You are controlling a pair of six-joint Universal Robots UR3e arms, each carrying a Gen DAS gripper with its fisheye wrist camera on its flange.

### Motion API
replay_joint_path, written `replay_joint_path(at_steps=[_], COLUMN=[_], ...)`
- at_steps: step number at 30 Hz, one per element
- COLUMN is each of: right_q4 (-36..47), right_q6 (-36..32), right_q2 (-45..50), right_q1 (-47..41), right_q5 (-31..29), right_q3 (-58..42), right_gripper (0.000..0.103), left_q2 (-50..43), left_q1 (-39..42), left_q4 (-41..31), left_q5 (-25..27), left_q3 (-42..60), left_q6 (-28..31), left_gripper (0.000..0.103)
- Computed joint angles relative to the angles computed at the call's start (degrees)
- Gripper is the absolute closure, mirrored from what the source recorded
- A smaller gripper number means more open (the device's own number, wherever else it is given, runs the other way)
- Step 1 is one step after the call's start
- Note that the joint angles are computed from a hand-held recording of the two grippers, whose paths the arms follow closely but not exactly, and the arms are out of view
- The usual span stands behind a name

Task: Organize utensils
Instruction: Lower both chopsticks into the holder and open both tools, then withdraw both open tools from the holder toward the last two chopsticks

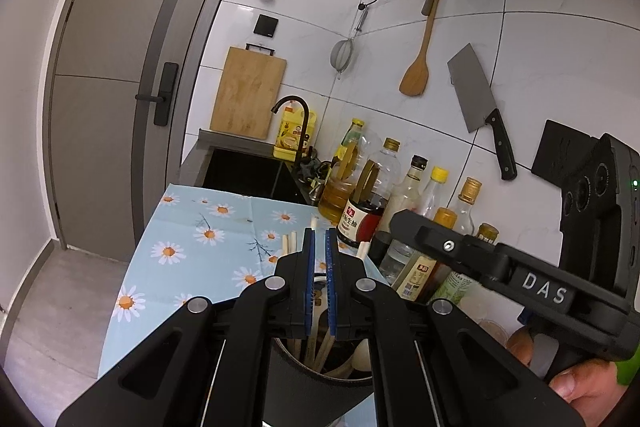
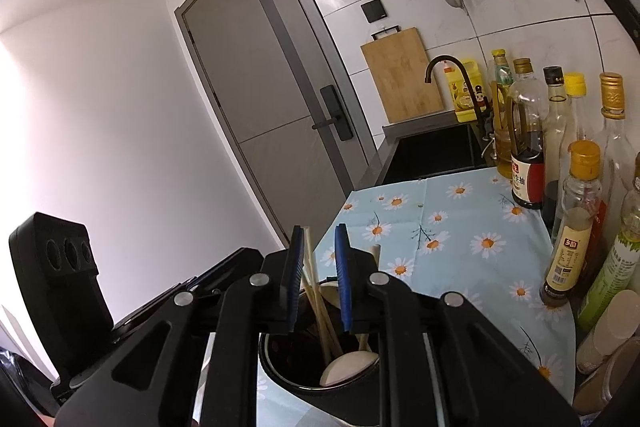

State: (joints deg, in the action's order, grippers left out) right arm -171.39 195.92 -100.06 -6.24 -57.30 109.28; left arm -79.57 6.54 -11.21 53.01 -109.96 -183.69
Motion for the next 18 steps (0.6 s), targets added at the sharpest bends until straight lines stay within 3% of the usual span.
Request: replay_joint_path(at_steps=[12, 18], right_q4=[2.93, 7.22], right_q6=[2.19, 1.57], right_q2=[-5.70, -9.69], right_q1=[-4.74, -5.11], right_q5=[6.55, 7.01], right_q3=[1.52, 1.10], right_gripper=[0.085, 0.084], left_q2=[5.30, 11.34], left_q1=[2.26, 5.32], left_q4=[-4.27, -12.61], left_q5=[-1.34, -4.09], left_q3=[-1.47, -1.61], left_q6=[1.01, 4.51], left_gripper=[0.098, 0.098])
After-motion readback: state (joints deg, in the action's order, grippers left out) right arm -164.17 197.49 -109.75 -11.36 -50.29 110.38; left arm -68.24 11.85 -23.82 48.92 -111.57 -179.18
